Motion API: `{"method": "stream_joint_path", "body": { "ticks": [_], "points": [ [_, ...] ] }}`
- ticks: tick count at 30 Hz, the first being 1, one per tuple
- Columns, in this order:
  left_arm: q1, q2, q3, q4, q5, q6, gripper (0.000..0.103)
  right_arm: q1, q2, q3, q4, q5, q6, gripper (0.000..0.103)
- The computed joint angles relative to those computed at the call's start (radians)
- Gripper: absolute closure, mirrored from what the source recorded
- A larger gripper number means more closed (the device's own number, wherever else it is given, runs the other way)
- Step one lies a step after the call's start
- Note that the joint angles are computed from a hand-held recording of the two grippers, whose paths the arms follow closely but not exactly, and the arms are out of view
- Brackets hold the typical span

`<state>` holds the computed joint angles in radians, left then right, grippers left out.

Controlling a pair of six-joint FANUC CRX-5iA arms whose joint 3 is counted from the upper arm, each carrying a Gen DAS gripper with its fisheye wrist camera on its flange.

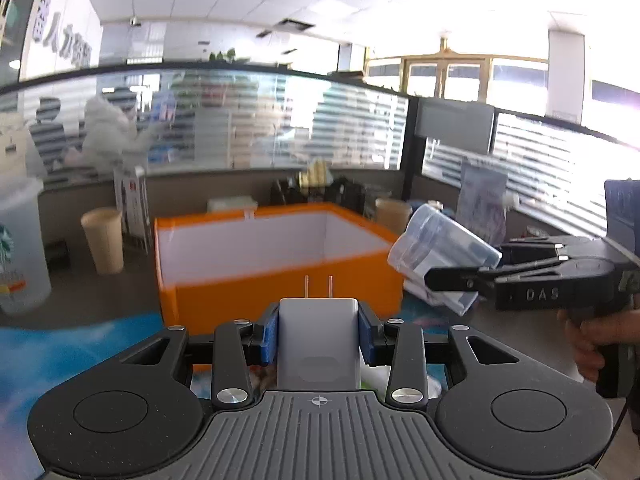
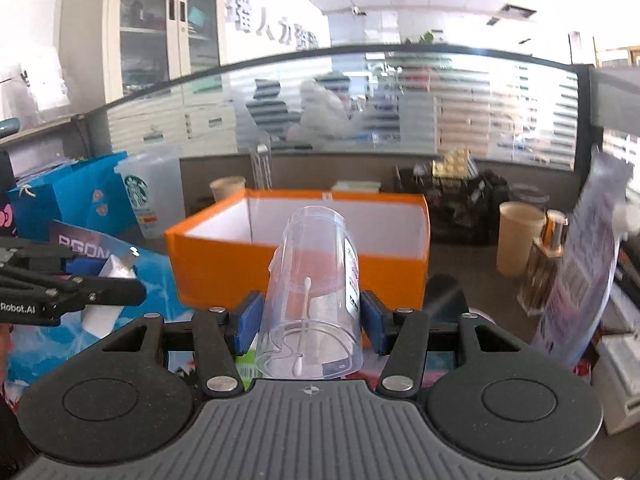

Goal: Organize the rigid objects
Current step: 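Lift the clear cup with the right gripper and release it into the orange box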

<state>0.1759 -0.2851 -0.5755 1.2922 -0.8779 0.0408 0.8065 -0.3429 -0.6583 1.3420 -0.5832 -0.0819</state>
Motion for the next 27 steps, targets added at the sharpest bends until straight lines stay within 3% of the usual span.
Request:
{"method": "stream_joint_path", "body": {
  "ticks": [17,19,21,27],
  "points": [
    [-0.12,0.171,0.233,0.043,0.139,0.062,0.066,-0.143,0.136,0.176,0.031,0.119,0.066,0.053],
    [-0.13,0.197,0.259,0.037,0.149,0.071,0.067,-0.157,0.158,0.199,0.014,0.131,0.088,0.053],
    [-0.139,0.225,0.281,0.028,0.162,0.084,0.077,-0.171,0.183,0.224,-0.017,0.145,0.116,0.053],
    [-0.14,0.31,0.338,-0.058,0.163,0.181,0.077,-0.19,0.264,0.293,-0.16,0.166,0.24,0.053]
  ]
}}
